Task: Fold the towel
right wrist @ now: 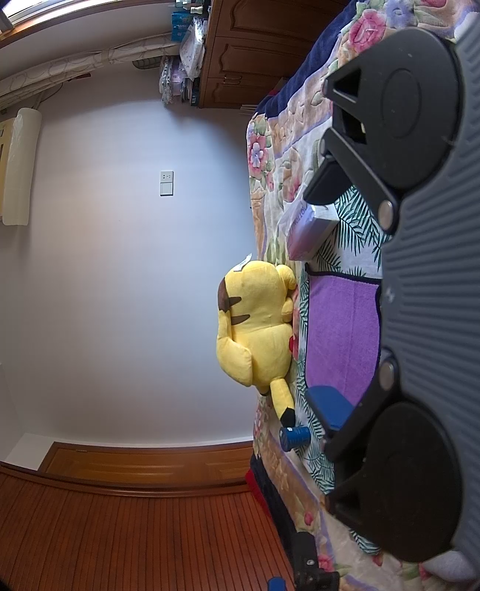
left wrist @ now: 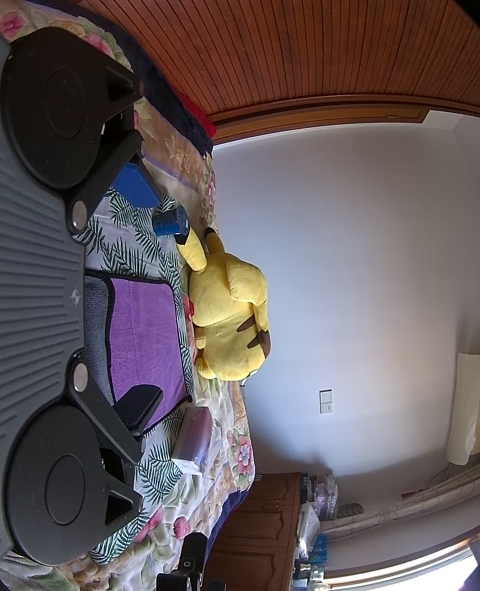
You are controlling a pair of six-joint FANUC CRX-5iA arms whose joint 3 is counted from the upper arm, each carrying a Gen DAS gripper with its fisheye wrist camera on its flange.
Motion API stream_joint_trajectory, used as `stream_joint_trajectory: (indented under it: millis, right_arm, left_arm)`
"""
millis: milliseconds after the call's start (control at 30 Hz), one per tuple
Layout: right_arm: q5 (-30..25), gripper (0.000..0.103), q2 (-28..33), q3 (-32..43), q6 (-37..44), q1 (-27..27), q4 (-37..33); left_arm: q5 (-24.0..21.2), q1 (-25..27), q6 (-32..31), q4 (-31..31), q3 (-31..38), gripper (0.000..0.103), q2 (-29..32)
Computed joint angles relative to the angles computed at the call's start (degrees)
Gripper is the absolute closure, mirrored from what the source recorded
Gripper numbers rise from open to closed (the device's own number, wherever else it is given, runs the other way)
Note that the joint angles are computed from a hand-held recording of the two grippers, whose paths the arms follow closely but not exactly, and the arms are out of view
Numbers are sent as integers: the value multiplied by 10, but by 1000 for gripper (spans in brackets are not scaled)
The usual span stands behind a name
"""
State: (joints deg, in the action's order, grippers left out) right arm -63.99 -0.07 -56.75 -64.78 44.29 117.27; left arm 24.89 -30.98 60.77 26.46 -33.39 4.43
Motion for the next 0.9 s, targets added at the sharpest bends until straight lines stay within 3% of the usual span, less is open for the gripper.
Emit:
stream_joint_trajectory:
  millis: [900]
  right_arm:
    - [0, 0, 2, 1, -1, -1, 1]
  left_arm:
    - [4, -3, -7, 8, 0, 0, 2]
